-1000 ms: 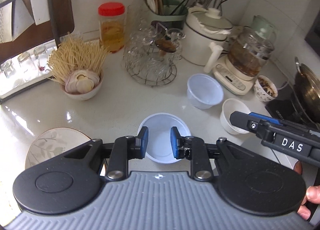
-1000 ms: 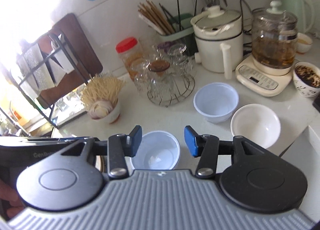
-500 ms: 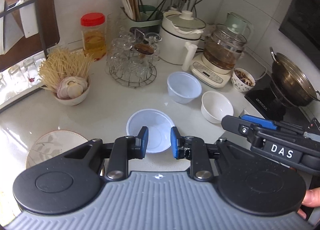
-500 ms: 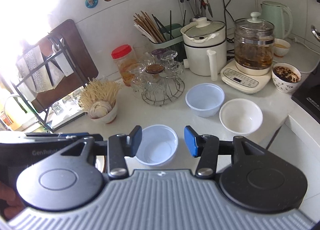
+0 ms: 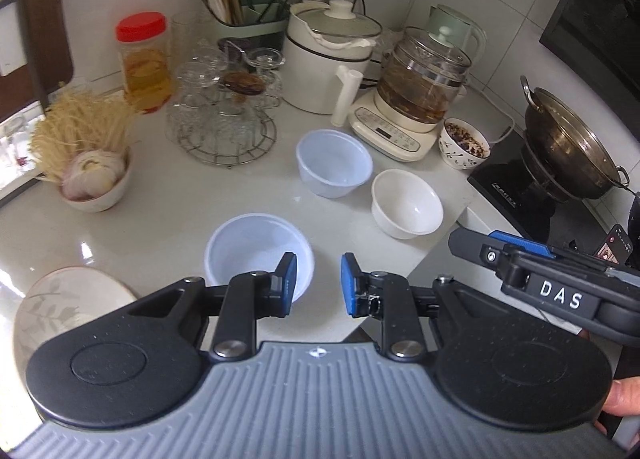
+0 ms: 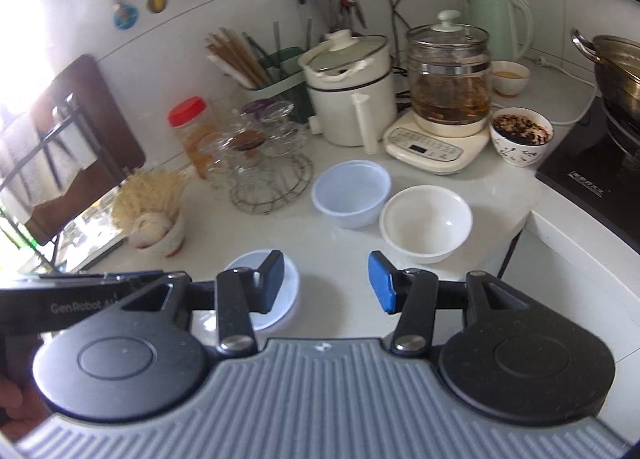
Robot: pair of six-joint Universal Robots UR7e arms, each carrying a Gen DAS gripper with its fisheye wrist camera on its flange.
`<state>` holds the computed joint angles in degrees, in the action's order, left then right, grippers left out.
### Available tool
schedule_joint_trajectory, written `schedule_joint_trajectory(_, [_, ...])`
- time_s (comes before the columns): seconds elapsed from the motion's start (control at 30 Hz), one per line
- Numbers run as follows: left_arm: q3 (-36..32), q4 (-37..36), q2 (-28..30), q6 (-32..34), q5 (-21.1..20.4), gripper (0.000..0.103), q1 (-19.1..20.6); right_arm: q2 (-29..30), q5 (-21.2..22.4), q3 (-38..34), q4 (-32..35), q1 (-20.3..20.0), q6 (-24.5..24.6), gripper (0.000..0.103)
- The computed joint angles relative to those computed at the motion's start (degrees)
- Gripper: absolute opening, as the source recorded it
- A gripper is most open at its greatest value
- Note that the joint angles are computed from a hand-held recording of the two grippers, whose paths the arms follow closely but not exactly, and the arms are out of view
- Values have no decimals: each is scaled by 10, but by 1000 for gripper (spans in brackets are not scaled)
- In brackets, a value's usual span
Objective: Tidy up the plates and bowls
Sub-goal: 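Move both open grippers to the second white plastic bowl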
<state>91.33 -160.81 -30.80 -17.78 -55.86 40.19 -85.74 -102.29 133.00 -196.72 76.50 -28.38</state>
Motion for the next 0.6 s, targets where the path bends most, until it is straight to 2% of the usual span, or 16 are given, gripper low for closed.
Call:
schedule_joint_trajectory(0.13, [-52,24,32,13,-8,28,8,10,2,-24,10,-11,2,51])
schedule_joint_trajectory(0.27, [-118,54,71,20,-15,33,19,25,4,-58,27,-21,2,51])
schedule_joint_trajectory(0.6, [-300,151,174,20,-13,37,44,73,19,-165,105,-44,19,51])
